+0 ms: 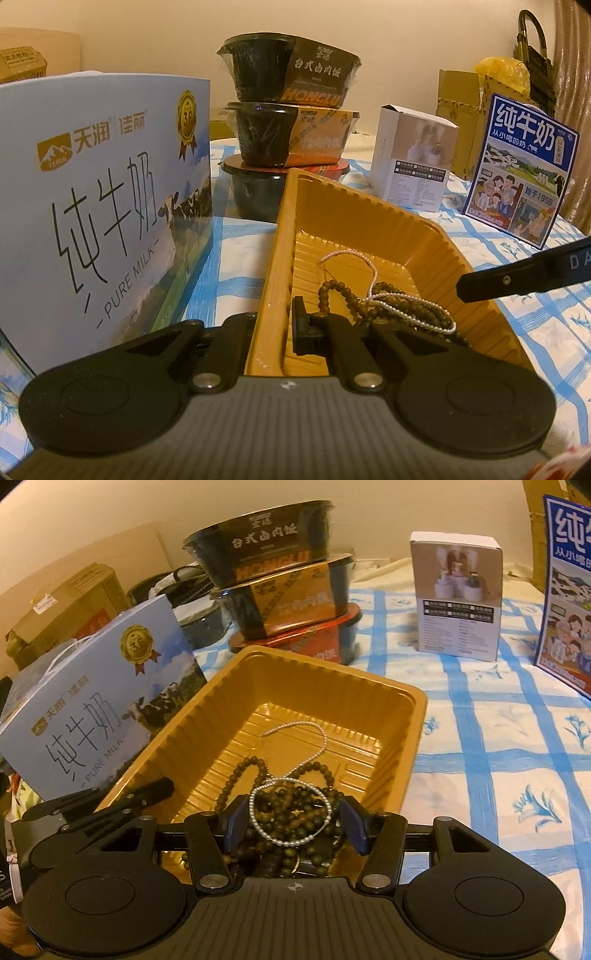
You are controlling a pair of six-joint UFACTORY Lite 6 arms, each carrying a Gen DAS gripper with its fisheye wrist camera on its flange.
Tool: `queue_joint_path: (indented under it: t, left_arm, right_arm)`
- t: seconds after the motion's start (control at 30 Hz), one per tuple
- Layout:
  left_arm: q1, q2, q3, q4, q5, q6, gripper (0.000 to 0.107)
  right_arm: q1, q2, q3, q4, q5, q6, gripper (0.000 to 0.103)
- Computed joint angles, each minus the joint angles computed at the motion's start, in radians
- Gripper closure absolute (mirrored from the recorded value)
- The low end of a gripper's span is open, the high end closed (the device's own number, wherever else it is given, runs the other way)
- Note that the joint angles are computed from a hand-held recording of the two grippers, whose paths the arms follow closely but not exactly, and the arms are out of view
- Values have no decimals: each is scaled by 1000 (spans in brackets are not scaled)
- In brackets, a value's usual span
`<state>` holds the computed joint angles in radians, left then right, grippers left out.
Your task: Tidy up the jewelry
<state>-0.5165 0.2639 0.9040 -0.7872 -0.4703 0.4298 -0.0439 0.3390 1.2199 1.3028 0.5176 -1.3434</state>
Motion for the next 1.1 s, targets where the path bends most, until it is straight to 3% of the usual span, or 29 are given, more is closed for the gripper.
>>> queue_joint_path:
  t: [0.27, 0.4, 0.53, 0.63, 0.83, 0.93, 1.0, 1.1]
  left_arm:
    - [20, 17, 14, -13, 35, -3, 102]
    - [46, 24, 19, -8, 85, -30, 100]
    - [62, 19, 15, 2, 141, -65, 76]
    - [62, -6, -12, 22, 151, -89, 69]
    - [-3, -131, -98, -194, 71, 149, 44]
    - [-36, -223, -135, -312, 67, 265, 41]
    - [-74, -295, -157, -450, 56, 415, 38]
    - [-149, -410, -198, -598, 31, 581, 25]
  right_arm:
    - [-8, -34, -56, 39, -14, -33, 47]
    - [-9, -69, -115, 81, -41, -62, 37]
    - [-9, -111, -172, 103, -59, -74, 32]
    - [-10, -163, -233, 132, -75, -89, 30]
    - [-16, -314, -377, 141, -102, -77, 29]
    - [-15, -431, -470, 137, -128, -52, 29]
    - [-10, -528, -530, 80, -150, 25, 29]
    - [-2, -683, -620, -34, -180, 164, 29]
